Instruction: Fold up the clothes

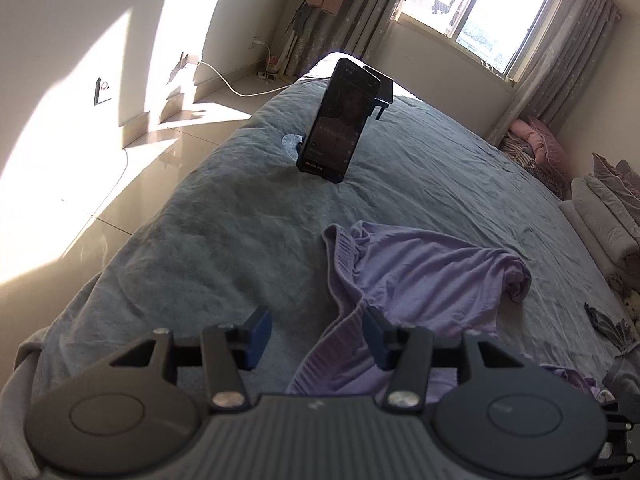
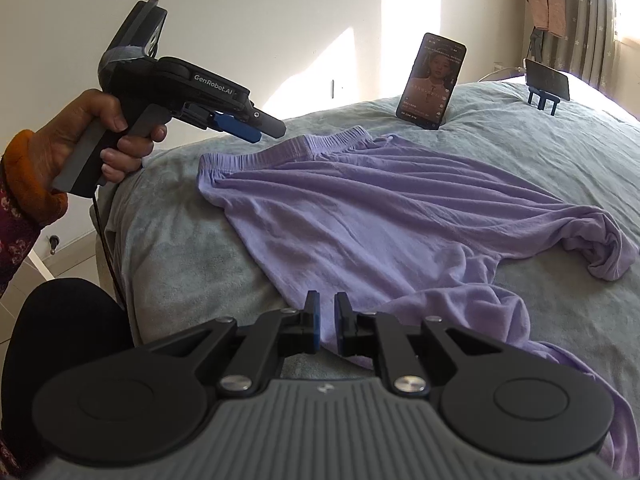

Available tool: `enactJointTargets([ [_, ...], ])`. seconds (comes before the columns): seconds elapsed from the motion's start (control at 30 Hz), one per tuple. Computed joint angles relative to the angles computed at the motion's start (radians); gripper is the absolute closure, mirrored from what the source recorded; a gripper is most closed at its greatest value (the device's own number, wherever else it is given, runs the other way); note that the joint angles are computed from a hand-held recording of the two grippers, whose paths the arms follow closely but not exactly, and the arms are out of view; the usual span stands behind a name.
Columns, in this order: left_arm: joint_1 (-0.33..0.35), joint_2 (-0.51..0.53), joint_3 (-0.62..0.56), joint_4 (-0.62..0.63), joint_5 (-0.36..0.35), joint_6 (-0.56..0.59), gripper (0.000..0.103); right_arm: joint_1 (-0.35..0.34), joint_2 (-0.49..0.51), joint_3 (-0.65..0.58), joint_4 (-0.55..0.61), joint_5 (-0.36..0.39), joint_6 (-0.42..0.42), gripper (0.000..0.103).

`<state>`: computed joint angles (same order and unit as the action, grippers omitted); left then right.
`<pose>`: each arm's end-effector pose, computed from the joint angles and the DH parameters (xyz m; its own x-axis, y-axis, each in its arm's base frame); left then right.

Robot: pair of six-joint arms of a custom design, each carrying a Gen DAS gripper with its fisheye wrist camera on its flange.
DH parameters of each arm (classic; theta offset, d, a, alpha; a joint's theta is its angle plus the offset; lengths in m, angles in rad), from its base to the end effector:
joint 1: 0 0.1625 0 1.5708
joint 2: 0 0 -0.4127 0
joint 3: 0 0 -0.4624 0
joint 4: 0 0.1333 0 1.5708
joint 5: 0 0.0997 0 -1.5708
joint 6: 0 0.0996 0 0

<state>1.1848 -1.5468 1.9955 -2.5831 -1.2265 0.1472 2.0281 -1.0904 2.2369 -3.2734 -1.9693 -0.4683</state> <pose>-0.0565 -0.5825 0.3485 -0.8831 0.3002 -0.3606 0.4527 0.7472 -0.4866 0.3120 -0.4196 0.0818 -0.6494 -0.5431 0.5324 -0.7487 0.5793 -0.3223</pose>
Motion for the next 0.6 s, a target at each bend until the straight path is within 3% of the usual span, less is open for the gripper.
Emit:
enactJointTargets([
  [0.2,0.055,0.157,-0.126,0.002,-0.090,0.025,0.052,-0.023,0.010,-0.010,-0.023,0.007,-0.017,0.090],
  [0.4,0.085,0.237,-0.205,0.026,-0.165,0.049,0.057,-0.052,0.005,-0.019,-0.057,0.002,-0.034,0.089],
  [0.5,0.088,0.261,-0.233,0.045,-0.167,0.062,0.075,-0.076,-0.002,-0.024,-0.086,-0.016,-0.014,0.086],
  [0.53,0.090,0.266,-0.239,0.047,-0.169,0.064,0.087,-0.085,-0.004,-0.026,-0.096,-0.022,-0.003,0.084],
  [0.6,0.091,0.272,-0.239,0.025,-0.171,0.070,0.093,-0.100,-0.007,-0.026,-0.117,-0.029,0.018,0.075],
])
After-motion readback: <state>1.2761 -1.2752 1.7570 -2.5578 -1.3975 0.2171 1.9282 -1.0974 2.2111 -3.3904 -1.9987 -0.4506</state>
